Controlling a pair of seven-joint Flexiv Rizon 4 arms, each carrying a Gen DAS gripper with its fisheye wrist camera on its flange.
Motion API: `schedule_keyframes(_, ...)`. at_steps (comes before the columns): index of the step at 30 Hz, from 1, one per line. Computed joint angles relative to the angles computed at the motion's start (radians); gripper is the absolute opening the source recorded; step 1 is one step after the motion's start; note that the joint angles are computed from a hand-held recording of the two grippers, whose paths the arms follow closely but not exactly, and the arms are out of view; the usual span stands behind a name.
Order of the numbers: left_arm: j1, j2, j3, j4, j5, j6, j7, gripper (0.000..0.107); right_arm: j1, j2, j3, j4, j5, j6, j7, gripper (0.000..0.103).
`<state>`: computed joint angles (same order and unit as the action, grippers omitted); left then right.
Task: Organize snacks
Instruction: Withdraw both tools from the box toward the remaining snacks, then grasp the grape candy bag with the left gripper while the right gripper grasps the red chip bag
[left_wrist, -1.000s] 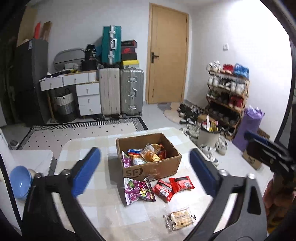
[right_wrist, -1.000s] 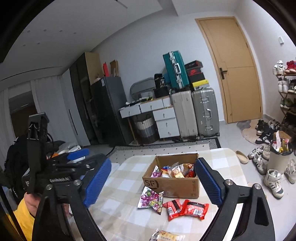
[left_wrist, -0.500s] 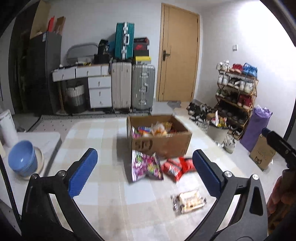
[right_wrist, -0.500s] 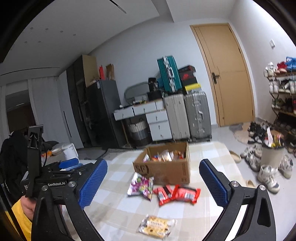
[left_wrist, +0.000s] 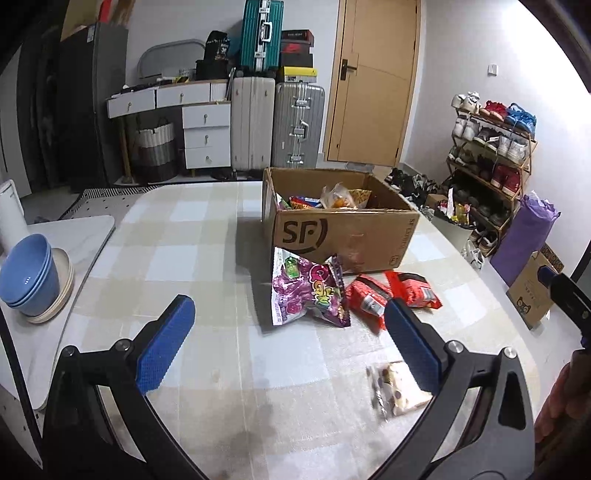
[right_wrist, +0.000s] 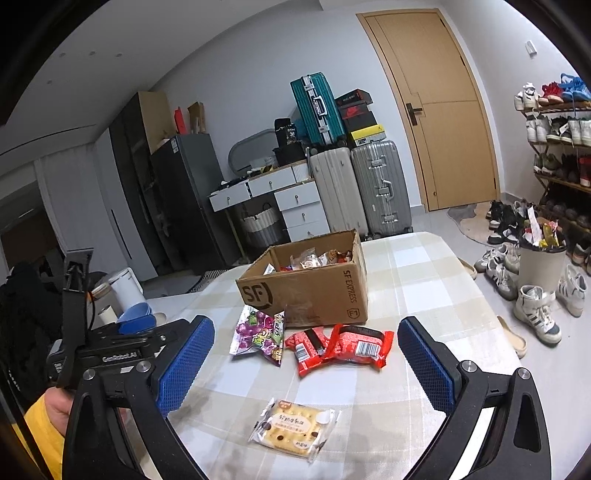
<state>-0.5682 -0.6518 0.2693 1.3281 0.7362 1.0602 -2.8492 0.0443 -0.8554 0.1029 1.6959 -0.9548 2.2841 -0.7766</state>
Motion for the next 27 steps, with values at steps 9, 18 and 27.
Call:
schedule_keyframes(9,0.109,-0.124,-0.03,-0.066,-0.157,0.063,0.121,0.102,0.017,-0.079,-0.008,-0.114,-0.026,-0.085,0.006,0.101)
schedule_keyframes(18,0.221,-0.306,-0.089,-0.227,-0.378,0.1,0.322,0.102,-0.042,-0.212,0.072,-0.324,-0.223,-0.194,0.153,0.101)
schedule_keyframes(27,0.348,-0.494,-0.252,-0.42,-0.624,0.1,0.615,0.08,-0.061,-0.317,0.016,-0.542,-0.523,-0.159,0.532,0.101)
